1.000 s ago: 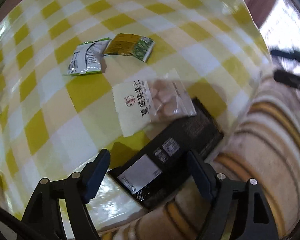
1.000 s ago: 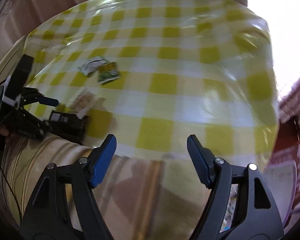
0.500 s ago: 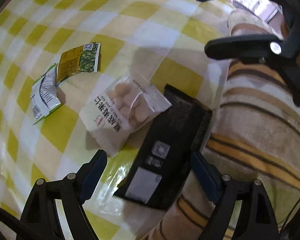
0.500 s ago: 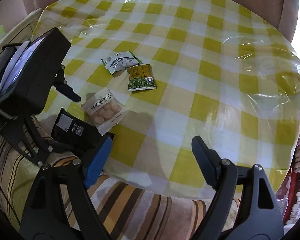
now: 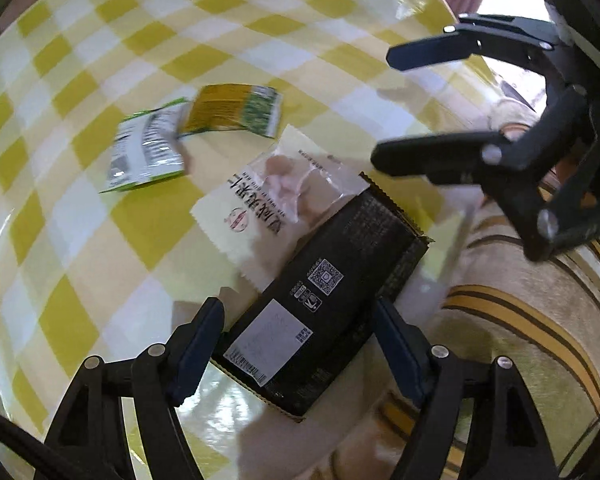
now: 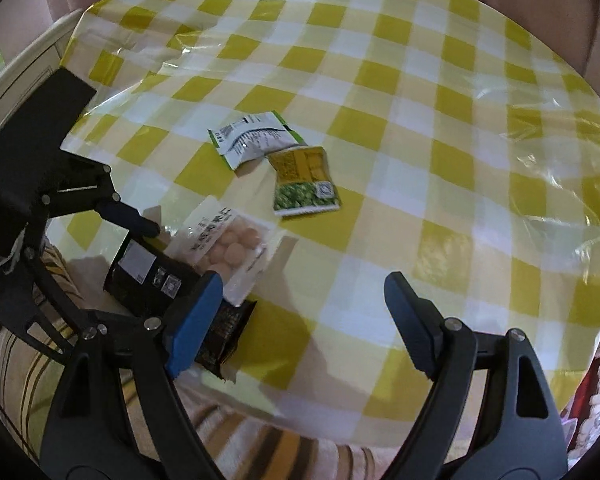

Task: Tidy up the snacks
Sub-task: 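Grasp the black cracker pack with the left tool while the right tool grasps the white nut bag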

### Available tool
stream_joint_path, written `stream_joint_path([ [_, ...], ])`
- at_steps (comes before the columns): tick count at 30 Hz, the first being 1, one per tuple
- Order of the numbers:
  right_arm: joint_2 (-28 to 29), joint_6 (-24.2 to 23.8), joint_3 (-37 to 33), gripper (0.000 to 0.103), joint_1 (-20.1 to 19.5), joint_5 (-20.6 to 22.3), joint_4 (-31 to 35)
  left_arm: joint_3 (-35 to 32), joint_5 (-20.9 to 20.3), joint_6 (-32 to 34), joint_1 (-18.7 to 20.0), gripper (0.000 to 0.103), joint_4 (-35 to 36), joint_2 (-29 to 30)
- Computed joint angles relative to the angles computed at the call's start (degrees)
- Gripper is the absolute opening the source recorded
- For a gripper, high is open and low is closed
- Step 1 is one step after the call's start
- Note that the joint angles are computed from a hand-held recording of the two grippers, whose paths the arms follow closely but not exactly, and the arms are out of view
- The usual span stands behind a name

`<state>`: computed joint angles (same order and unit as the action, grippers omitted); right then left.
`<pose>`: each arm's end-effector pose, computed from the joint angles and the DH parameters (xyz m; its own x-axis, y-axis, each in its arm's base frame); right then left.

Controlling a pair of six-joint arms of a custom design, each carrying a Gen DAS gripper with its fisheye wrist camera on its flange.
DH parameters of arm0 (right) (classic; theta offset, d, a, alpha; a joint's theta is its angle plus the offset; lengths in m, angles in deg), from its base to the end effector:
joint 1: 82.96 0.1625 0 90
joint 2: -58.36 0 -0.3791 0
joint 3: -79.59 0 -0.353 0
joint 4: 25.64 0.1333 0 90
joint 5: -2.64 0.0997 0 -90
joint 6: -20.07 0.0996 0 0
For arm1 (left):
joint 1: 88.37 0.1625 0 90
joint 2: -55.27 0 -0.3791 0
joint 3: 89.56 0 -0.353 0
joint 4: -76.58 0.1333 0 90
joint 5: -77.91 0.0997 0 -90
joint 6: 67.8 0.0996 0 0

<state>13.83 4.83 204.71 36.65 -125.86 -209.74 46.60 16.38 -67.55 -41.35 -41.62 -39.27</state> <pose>0.2809 -0.3500 0.0276 -0.5995 -0.4733 0.6454 -0.6613 0.7472 -0.0663 -0.0795 -0.3504 0.1976 -0.5648 0.6833 -0.4627 0.6656 0.7086 0.2341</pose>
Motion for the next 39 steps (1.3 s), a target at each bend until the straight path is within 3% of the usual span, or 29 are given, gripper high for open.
stream_joint_path([
  [10,7.3,-7.4,-8.5,0.085,0.2,2.5,3.3,1.1,4.7,-4.5,1.3,0.080,5.2,-8.9],
  [17,11.2,-6.8,-14.1,0.085,-1.1,3.5,6.3,1.7,5.6,-10.8,2.5,0.086,11.0,-15.9],
  [22,12.1,-7.0,-15.0,0.083,-0.7,4.3,6.2,3.0,8.5,-15.2,-1.9,0.088,19.0,-21.9],
  [27,11.7,-4.6,-15.6,0.083,-0.7,6.8,8.3,4.4,9.6,-13.9,-5.9,0.092,19.5,-19.6],
  [31,12.9,-2.0,-17.5,0.083,-1.0,6.9,10.6,4.5,7.8,-12.7,-5.5,0.092,18.1,-17.2],
  [35,14.1,0.9,-19.6,0.083,-1.3,7.8,12.8,4.7,5.8,-13.3,-6.1,0.080,18.8,-18.8],
  [39,16.4,1.9,-21.5,0.082,-0.4,4.7,13.5,4.7,5.1,-19.0,-9.5,0.065,23.3,-21.2],
])
